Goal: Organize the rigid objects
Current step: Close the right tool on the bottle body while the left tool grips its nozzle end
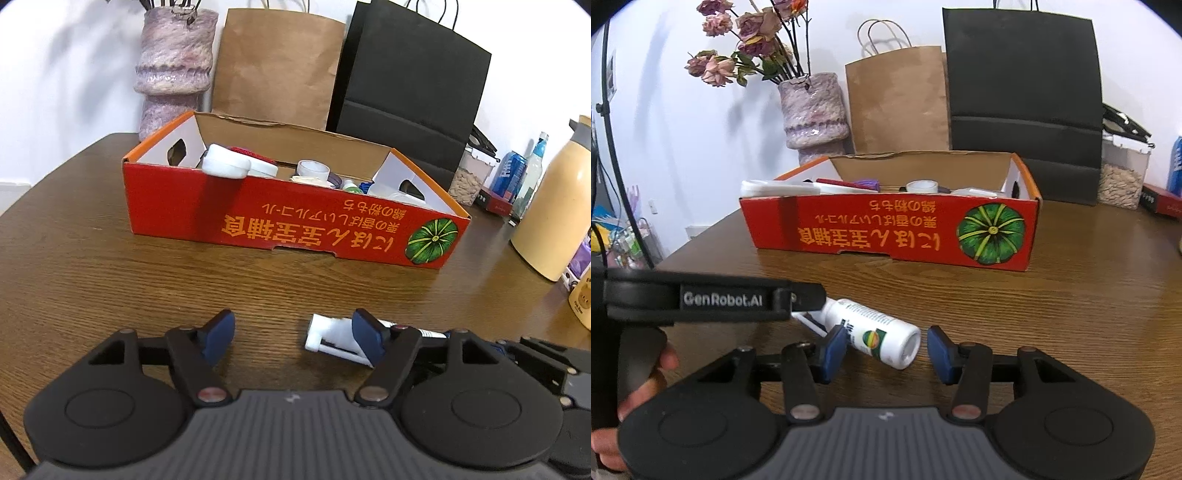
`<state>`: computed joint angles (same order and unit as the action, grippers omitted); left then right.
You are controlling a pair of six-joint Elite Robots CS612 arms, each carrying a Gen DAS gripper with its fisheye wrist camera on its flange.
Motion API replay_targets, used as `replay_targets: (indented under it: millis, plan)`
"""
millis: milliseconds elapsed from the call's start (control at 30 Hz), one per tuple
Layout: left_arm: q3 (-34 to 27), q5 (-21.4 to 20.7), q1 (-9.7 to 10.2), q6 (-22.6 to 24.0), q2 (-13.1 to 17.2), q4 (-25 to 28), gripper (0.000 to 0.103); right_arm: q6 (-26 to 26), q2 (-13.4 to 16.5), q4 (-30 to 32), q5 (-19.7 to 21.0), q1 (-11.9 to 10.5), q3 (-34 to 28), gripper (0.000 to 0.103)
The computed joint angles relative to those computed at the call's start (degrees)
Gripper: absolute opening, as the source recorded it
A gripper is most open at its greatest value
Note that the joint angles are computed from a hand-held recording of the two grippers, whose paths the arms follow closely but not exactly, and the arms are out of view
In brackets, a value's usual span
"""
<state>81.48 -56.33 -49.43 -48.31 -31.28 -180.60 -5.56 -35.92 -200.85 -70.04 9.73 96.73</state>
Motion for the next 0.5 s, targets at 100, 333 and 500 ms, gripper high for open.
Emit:
replay_targets:
  millis: [100,333,500]
  plan:
    - [-0.34,-1.13,0.24,0.64,0.26,-0.68,0.075,0.08,-0.14,0.35,-1.27,0.19,0.12,0.031]
    - [-1.50,-1.56,0.69,0.43,0.90,-0.72,0.077,1.19,0.07,1.07,-1.10,0.03,-0.33,0.029]
    - [-2.41,-1.88,0.90,1.28,1.38,-0.66,0.077,1.78,0.38,1.13,-1.84,0.19,-0.95,0.029]
